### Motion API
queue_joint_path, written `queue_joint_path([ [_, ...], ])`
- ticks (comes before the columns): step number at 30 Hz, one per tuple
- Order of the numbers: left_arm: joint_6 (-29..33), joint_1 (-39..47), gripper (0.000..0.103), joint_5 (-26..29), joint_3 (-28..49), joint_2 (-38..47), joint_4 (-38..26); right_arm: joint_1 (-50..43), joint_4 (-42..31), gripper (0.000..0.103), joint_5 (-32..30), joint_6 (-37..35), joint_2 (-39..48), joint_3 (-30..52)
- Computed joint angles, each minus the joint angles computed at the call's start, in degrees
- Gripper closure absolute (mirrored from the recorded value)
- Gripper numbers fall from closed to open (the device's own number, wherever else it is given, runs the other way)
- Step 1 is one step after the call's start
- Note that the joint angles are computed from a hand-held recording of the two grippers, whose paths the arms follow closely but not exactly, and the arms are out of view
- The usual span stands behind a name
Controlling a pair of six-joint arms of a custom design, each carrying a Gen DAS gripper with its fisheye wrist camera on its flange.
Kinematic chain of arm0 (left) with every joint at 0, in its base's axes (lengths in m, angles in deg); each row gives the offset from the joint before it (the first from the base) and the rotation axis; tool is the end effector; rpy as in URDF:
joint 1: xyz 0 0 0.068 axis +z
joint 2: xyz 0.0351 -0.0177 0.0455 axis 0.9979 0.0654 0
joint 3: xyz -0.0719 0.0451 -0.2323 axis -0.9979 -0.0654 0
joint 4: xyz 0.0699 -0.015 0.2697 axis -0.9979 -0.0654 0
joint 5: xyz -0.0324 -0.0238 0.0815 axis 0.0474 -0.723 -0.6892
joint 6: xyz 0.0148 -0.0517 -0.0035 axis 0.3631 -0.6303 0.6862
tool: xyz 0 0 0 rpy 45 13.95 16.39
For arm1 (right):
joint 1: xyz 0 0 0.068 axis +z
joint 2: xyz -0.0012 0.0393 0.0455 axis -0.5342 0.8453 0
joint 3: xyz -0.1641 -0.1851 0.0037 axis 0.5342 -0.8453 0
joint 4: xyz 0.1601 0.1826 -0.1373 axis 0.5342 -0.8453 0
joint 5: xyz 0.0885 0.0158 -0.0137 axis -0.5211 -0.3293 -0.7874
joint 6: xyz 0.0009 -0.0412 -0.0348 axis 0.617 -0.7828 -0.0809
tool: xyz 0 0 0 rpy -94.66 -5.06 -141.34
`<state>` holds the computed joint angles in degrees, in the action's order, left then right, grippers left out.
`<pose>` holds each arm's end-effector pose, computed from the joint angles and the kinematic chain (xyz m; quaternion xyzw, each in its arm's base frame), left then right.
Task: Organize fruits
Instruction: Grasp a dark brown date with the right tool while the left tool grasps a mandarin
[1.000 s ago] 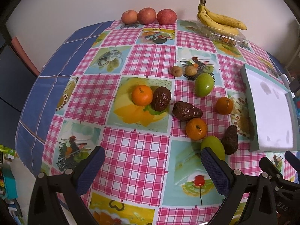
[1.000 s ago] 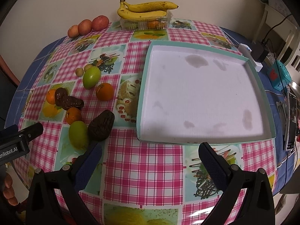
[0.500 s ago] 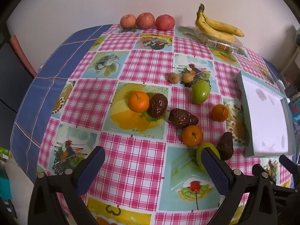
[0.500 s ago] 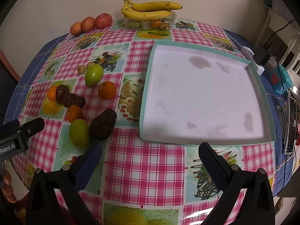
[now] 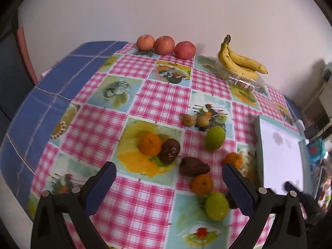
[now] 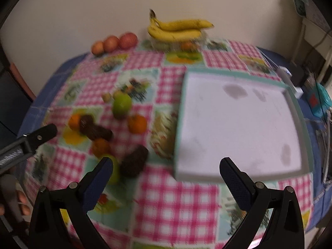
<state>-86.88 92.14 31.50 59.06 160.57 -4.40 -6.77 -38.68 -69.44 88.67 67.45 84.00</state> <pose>0.3043 0.0234 0.1826 0.0002 0.9592 -0.0880 0.2687 0.2279 0.0999 0.1748 0.0784 0.9573 0.0255 0.2769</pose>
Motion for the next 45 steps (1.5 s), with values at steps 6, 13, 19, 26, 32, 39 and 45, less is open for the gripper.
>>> queue_joint_path([
  [6,-1.40,-0.30,0.005,1.55,3.74,3.97,-1.25,-0.06,6.18,0.027,-5.37,-0.66,3.95,1.65],
  [13,-2.20,0.99,0.022,1.69,9.41,11.98,-2.10,-0.17,8.21,0.037,-7.47,-2.12,8.79,4.44],
  [19,-5.74,2.80,0.037,2.29,14.12,19.27,-1.78,-1.24,8.72,0.046,-9.04,-2.80,14.07,7.24],
  [26,-8.06,3.17,0.057,1.77,18.14,26.59,-2.05,-2.45,7.59,0.050,-11.75,-2.54,19.88,9.08],
  [32,-9.65,4.96,0.068,6.50,19.35,28.95,-3.13,-3.72,7.30,0.055,-15.17,-1.15,23.17,8.83],
  [39,-8.85,5.06,0.068,6.67,18.69,28.37,-3.01,-3.15,8.21,0.064,-16.58,-1.05,22.91,8.47],
  [45,-8.01,4.85,0.069,6.13,18.48,28.14,-2.42,-3.53,9.17,0.064,-17.10,-1.18,23.33,8.21],
])
